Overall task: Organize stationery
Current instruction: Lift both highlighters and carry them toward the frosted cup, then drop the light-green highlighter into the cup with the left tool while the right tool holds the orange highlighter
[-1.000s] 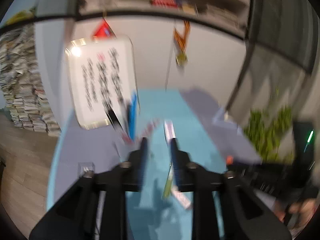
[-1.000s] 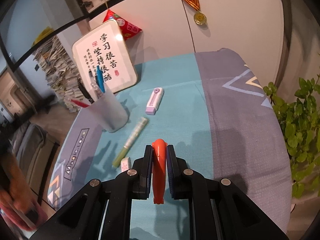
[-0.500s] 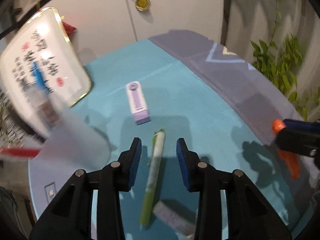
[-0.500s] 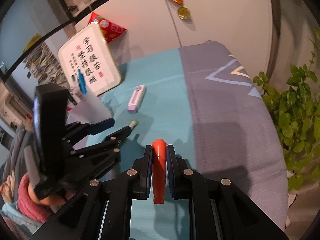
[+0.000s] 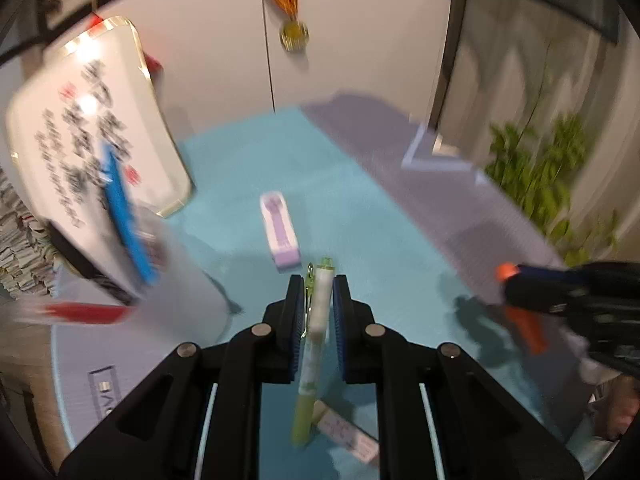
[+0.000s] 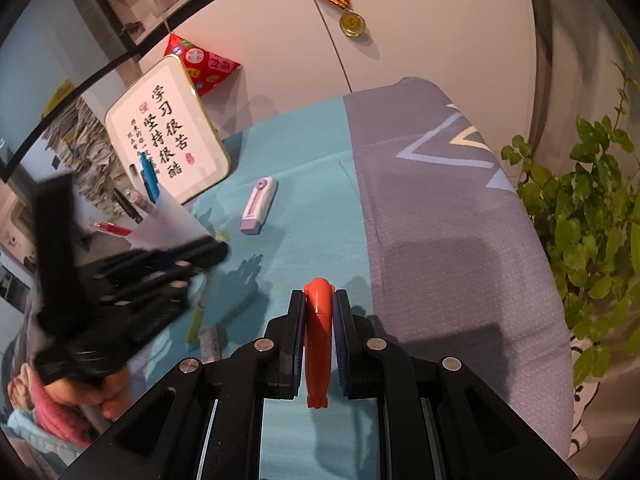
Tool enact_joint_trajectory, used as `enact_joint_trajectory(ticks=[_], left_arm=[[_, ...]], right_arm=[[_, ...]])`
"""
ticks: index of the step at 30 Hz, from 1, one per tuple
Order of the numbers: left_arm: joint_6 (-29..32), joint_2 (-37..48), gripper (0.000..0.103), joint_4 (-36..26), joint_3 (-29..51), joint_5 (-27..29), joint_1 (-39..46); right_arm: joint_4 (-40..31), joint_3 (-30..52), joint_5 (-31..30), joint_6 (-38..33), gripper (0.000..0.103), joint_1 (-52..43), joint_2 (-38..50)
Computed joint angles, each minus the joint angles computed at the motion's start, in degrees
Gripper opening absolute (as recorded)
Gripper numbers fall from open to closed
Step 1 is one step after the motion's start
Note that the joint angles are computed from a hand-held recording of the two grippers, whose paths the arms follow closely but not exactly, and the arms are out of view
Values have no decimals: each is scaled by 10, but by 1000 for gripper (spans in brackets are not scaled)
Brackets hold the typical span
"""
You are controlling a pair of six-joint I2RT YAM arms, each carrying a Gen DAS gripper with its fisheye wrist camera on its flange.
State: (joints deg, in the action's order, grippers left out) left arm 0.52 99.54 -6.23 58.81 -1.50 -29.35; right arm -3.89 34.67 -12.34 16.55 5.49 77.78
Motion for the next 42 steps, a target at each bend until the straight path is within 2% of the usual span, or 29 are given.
enact_joint_trajectory(ticks=[4,8,13,20,24,25,26,30,42], left_arm=[[-16,-109,12,16,-60,15,20],[-27,-176,11,25,-94,19,44],[-44,-198,11,25,-101,33,69],[-50,-273,11,14,-109,52,109],[-55,-277,11,19,-90,49,126],[-56,-274,5,21,-86,49,131],[-58,-269,5,22,-80,47,136],[-72,-249,5,22,-56,76,166],[-71,-172,4,48,-33,105,187]], right_arm=[[-7,9,18,1,15,26,-9],[-19,26,46,0,15,70,-18],[-29,39,65,4,15,106,-31],[-58,113,72,-2,15,151,-40],[-46,178,69,-8,15,183,-2],[-40,197,64,-6,15,189,13],[-34,210,61,-3,15,192,24],[-28,270,70,9,15,207,82],[-17,327,41,33,15,186,178]])
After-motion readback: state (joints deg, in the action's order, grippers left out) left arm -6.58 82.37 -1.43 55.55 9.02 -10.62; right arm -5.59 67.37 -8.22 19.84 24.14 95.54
